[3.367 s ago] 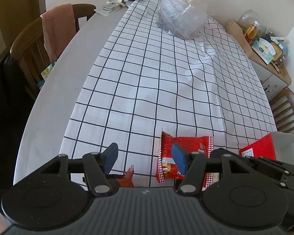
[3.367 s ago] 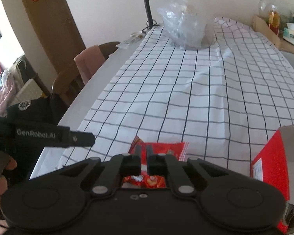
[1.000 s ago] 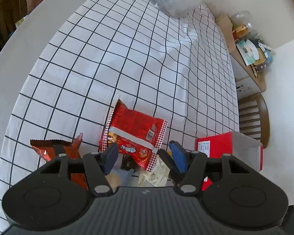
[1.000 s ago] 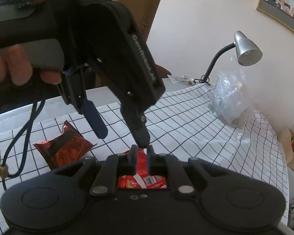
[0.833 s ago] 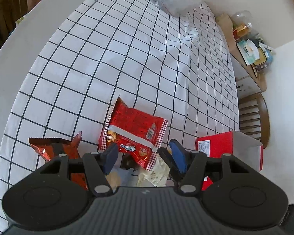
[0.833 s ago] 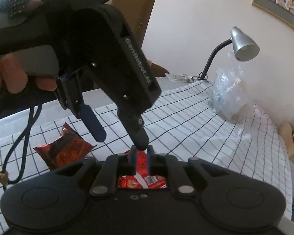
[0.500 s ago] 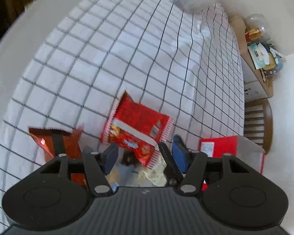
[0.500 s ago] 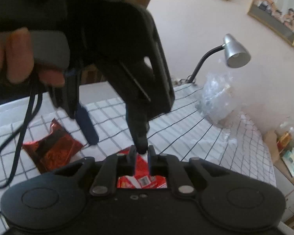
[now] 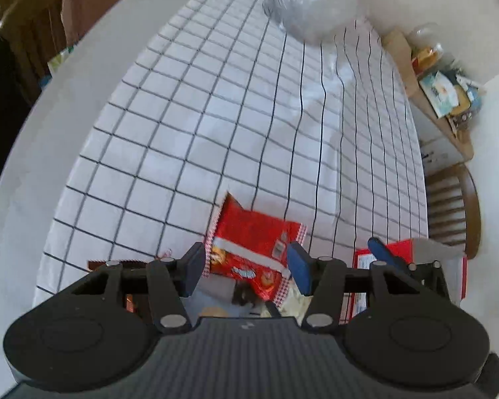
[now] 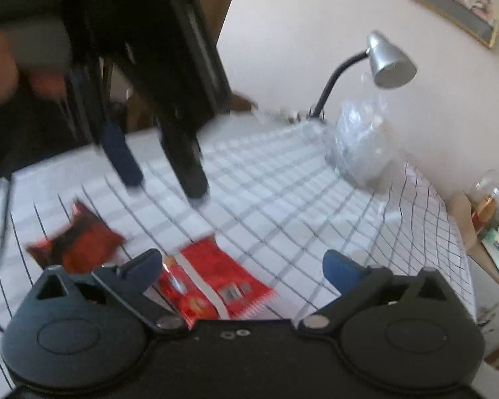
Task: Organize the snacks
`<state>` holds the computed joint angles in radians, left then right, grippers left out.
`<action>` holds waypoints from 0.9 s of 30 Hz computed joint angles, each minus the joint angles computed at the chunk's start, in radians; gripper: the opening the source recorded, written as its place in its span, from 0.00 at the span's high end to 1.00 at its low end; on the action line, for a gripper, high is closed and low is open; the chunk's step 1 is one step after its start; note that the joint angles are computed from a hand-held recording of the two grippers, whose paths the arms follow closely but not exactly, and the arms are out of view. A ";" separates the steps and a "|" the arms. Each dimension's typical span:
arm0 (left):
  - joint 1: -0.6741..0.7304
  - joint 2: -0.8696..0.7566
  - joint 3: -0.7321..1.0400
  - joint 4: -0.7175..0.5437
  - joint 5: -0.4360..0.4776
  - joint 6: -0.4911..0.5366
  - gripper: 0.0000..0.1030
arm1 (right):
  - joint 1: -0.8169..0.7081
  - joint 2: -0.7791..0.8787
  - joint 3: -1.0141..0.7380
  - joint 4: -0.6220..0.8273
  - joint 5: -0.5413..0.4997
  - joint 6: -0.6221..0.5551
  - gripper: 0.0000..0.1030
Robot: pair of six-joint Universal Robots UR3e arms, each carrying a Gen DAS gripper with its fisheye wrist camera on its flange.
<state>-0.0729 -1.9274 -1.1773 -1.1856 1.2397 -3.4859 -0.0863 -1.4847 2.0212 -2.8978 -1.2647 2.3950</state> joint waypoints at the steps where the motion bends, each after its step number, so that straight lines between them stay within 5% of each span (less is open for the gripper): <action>1: 0.007 0.008 -0.010 0.006 -0.003 -0.001 0.48 | 0.011 0.014 -0.031 0.046 -0.031 -0.026 0.00; 4: 0.019 0.015 -0.030 0.017 0.000 -0.001 0.48 | 0.040 0.063 -0.094 0.102 -0.097 -0.089 0.00; 11: 0.041 0.039 -0.114 0.051 -0.010 -0.005 0.48 | 0.002 0.119 -0.304 0.508 0.057 -0.287 0.02; 15: 0.057 0.058 -0.156 0.072 -0.017 -0.008 0.48 | 0.056 0.241 -0.490 0.660 0.013 -0.380 0.01; 27: 0.096 0.094 -0.248 0.125 -0.032 -0.020 0.48 | 0.136 0.558 -0.925 0.925 -0.085 -0.400 0.02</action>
<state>0.0234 -1.8334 -1.4253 -1.0605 1.2081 -3.5061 0.0496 -0.9270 1.0965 -1.9727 -1.3494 1.9946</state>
